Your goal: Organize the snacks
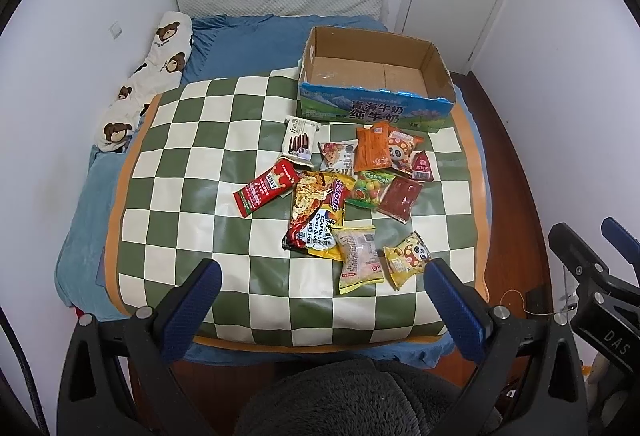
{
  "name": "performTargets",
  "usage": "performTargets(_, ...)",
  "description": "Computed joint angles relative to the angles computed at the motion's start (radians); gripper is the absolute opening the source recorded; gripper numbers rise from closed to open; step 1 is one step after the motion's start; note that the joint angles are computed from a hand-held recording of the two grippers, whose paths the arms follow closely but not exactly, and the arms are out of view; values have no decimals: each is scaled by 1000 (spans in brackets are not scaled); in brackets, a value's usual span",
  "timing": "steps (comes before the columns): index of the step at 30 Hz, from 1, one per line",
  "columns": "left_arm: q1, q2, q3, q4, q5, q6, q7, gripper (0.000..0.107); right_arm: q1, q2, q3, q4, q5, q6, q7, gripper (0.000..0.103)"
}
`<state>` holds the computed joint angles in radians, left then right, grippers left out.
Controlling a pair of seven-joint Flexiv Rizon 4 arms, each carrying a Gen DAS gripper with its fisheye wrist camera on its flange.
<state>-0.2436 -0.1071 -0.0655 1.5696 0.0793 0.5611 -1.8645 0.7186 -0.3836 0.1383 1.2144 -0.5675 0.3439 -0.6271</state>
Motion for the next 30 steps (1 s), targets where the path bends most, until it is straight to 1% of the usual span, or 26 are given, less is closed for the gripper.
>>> performTargets(17, 7, 2, 3, -5, -4, -3, 8, 103, 5, -12, -5, -20, 1, -7, -7, 103)
performTargets(20, 8, 3, 3, -4, -6, -2, 6, 103, 7, -44, -13, -48, 5, -2, -11, 103)
performTargets(30, 8, 4, 2, 1, -5, 2, 4, 103, 11, -36, -16, -40, 4, -2, -9, 103)
